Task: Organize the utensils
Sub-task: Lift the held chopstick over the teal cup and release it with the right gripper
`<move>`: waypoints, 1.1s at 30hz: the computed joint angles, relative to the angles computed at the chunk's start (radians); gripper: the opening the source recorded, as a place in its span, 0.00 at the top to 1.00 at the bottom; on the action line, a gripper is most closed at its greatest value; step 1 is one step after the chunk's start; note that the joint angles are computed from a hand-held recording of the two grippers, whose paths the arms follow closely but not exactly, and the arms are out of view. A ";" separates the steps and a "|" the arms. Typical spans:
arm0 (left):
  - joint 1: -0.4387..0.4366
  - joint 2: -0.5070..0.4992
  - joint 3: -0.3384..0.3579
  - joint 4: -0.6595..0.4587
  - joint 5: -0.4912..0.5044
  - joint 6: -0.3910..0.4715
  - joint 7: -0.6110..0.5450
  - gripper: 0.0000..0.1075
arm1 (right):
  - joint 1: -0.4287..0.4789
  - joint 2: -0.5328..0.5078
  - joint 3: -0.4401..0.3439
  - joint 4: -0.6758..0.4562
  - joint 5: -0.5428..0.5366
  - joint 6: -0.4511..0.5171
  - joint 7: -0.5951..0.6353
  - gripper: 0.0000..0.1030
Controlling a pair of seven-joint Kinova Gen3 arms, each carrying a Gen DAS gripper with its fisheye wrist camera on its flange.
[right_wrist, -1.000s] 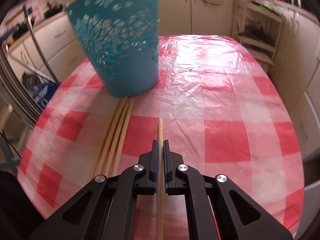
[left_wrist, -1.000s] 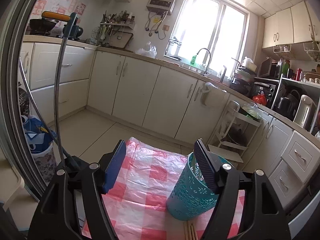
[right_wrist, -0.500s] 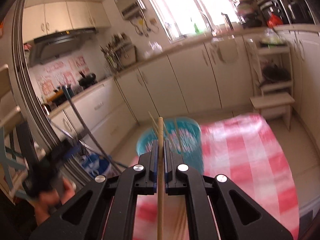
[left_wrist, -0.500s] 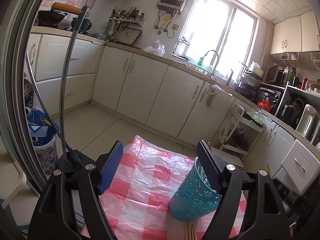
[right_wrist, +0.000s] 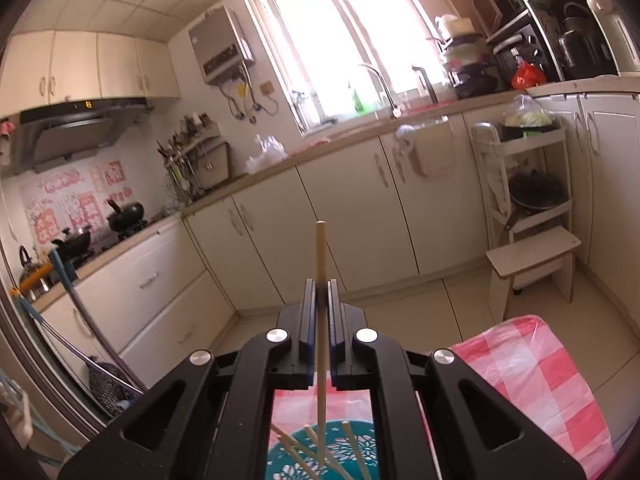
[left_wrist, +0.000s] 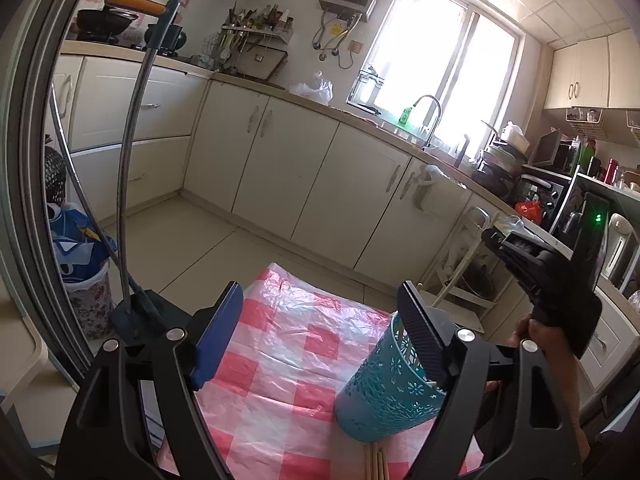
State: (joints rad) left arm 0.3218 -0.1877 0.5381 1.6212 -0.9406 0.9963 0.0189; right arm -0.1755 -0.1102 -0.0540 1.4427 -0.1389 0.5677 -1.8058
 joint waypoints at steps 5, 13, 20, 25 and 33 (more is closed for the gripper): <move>-0.002 -0.002 -0.008 -0.001 0.007 -0.004 -0.006 0.30 | -0.014 -0.003 0.020 0.027 -0.060 0.040 0.083 0.94; 0.003 0.007 -0.003 -0.008 0.013 0.022 -0.009 0.29 | -0.040 -0.101 0.058 0.123 -0.154 0.093 0.237 0.81; 0.023 0.015 -0.015 -0.014 0.021 0.037 -0.022 0.28 | -0.045 -0.048 0.113 0.054 -0.288 0.299 0.407 0.81; 0.033 0.018 -0.025 -0.017 0.023 0.041 -0.021 0.28 | -0.020 0.053 0.100 -0.095 -0.280 0.502 0.354 0.81; 0.042 0.021 -0.030 -0.019 0.021 0.042 -0.025 0.27 | 0.093 0.194 0.044 -0.266 -0.336 0.727 0.311 0.94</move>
